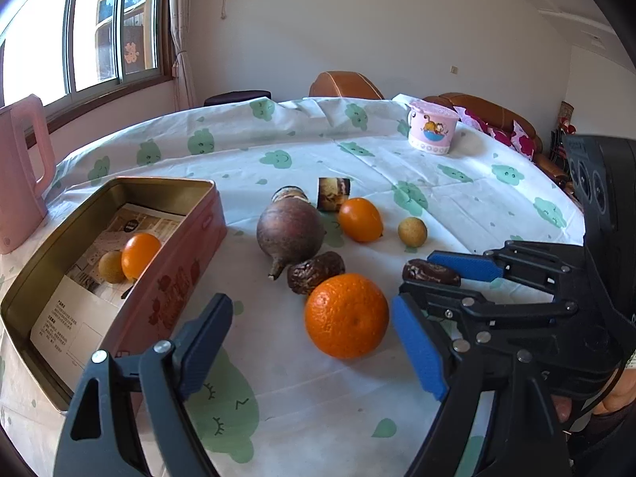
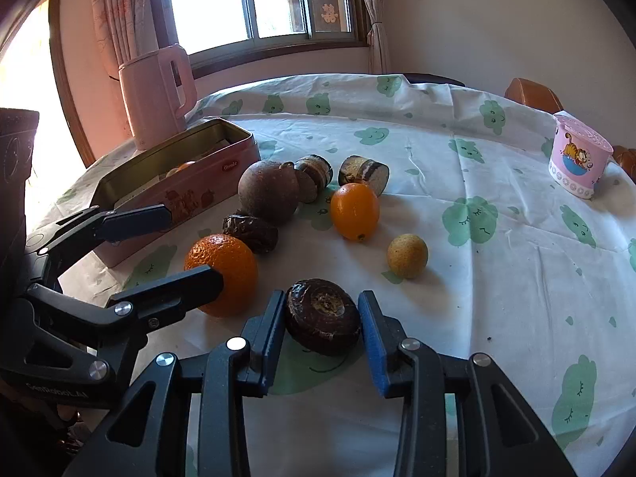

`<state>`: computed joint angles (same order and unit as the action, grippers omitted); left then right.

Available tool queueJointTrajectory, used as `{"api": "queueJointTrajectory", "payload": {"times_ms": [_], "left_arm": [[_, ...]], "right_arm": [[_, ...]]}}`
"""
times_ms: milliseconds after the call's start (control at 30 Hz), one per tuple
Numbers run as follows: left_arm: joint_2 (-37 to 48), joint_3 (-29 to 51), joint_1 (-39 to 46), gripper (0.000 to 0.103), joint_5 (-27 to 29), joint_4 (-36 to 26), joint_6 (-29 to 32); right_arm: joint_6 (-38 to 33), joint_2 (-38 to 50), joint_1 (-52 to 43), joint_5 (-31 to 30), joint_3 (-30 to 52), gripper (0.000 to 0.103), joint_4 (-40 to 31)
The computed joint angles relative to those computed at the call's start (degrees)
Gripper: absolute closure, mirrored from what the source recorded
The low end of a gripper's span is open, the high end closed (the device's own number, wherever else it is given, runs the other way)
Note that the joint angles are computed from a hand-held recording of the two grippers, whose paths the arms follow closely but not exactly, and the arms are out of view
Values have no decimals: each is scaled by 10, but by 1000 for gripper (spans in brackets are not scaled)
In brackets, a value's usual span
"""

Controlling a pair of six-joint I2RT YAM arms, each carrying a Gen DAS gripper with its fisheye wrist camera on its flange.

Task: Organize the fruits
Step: 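Grasp the large orange with the left tool while the right tool grasps a dark brown round fruit, then lift the large orange with the left tool while the right tool carries the dark fruit toward the tin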

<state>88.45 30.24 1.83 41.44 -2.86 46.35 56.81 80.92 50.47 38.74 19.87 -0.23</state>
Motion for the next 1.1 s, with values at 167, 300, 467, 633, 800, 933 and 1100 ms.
{"api": "queueJointTrajectory", "payload": {"times_ms": [167,300,467,633,800,933,1100], "left_arm": [[18,19,-12,18,-13,-26,6],[26,28,-34,24,-26,-48,17],[44,46,-34,55,-17,-85,40],[34,34,-22,55,-2,-70,36],[23,26,1,55,28,-55,30],[20,22,16,55,49,-45,24],[15,17,29,55,67,-35,19]], "right_arm": [[87,-32,32,72,-17,64,-37],[126,-33,44,98,-12,64,-66],[124,-29,48,103,-5,64,-75],[121,-21,55,112,-1,64,-76],[127,-12,73,135,7,64,-88],[135,-5,88,154,12,64,-98],[145,1,102,173,18,64,-108]]}}
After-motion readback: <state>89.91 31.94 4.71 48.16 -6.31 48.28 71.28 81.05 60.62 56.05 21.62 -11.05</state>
